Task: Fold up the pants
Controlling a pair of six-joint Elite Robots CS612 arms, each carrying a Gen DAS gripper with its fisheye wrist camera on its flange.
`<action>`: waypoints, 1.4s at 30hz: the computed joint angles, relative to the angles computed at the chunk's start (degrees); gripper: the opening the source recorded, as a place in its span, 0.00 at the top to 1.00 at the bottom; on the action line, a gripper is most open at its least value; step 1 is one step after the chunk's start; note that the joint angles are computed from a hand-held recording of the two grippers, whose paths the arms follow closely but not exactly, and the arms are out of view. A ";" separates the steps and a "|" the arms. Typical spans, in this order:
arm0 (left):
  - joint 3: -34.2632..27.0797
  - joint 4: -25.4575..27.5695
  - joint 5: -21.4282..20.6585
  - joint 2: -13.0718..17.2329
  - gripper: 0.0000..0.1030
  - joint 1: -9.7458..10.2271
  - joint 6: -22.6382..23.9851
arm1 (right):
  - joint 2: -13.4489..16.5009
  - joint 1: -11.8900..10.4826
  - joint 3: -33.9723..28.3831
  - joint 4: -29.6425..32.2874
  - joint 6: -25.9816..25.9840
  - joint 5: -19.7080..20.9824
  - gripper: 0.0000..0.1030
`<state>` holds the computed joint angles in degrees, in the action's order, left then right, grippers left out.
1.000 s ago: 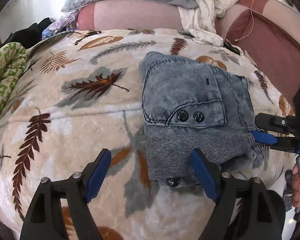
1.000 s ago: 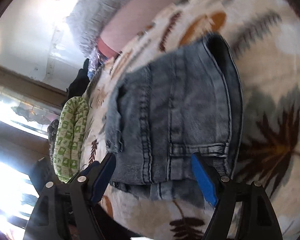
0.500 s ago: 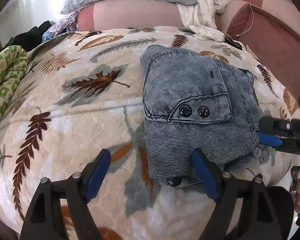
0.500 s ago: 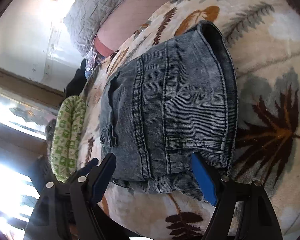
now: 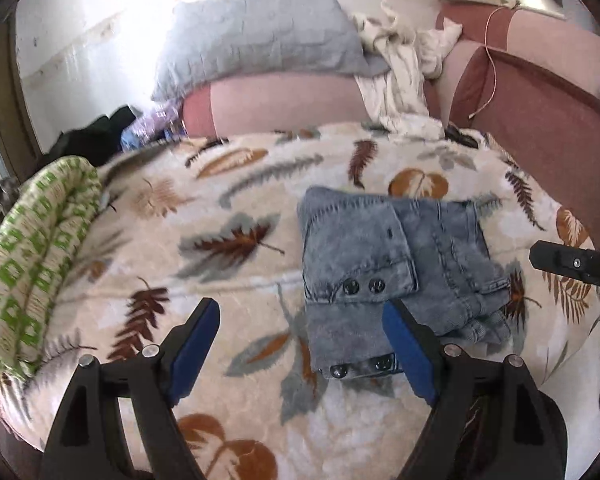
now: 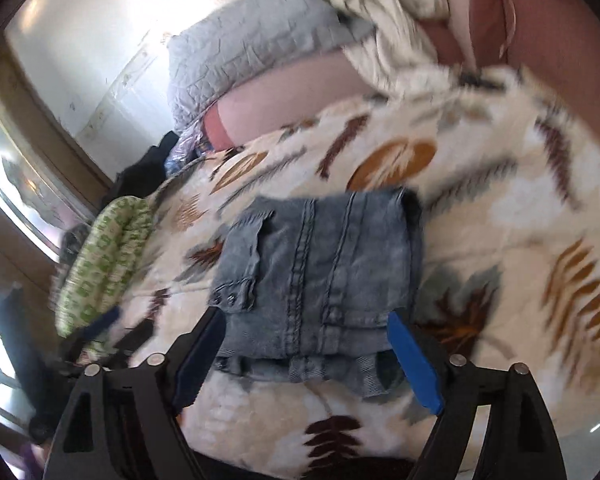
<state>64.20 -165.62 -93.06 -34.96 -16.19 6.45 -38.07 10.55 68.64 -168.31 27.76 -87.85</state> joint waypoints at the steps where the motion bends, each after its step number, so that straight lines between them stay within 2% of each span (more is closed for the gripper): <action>1: 0.26 -0.56 0.10 -0.19 0.19 -0.02 -0.05 | -0.21 0.43 -0.10 -0.01 -0.91 -1.99 0.16; 8: 2.23 -3.16 0.78 -1.79 0.18 0.04 -0.37 | -1.14 1.49 0.50 -1.56 -1.97 -6.89 0.10; 10: 2.52 -3.27 0.69 -2.02 0.18 0.10 -0.49 | -1.26 1.82 0.57 -1.02 -2.61 -9.14 0.02; 12: 2.33 -2.91 0.24 -1.93 0.18 0.22 -0.70 | -1.08 2.05 0.15 0.58 -3.13 -10.80 0.01; 16: 0.10 0.78 -0.95 -0.65 0.17 0.68 -1.64 | -0.70 1.18 0.01 3.18 -2.18 -7.64 0.01; 24: -8.61 12.79 -2.27 4.72 0.17 1.90 -6.21 | 0.76 -1.10 -0.10 5.27 3.71 -0.80 0.01; 27: -10.73 15.32 -2.83 6.02 0.17 2.21 -7.54 | 1.47 -1.71 -0.42 5.13 5.43 1.15 0.01; 34: -14.30 18.71 -5.16 8.13 0.17 2.65 -7.21 | 2.81 -2.76 -1.30 4.69 8.22 5.73 0.01; 42: -24.06 25.09 -10.85 12.69 0.17 2.94 -7.28 | 4.13 -3.72 -2.74 2.47 11.84 8.46 0.01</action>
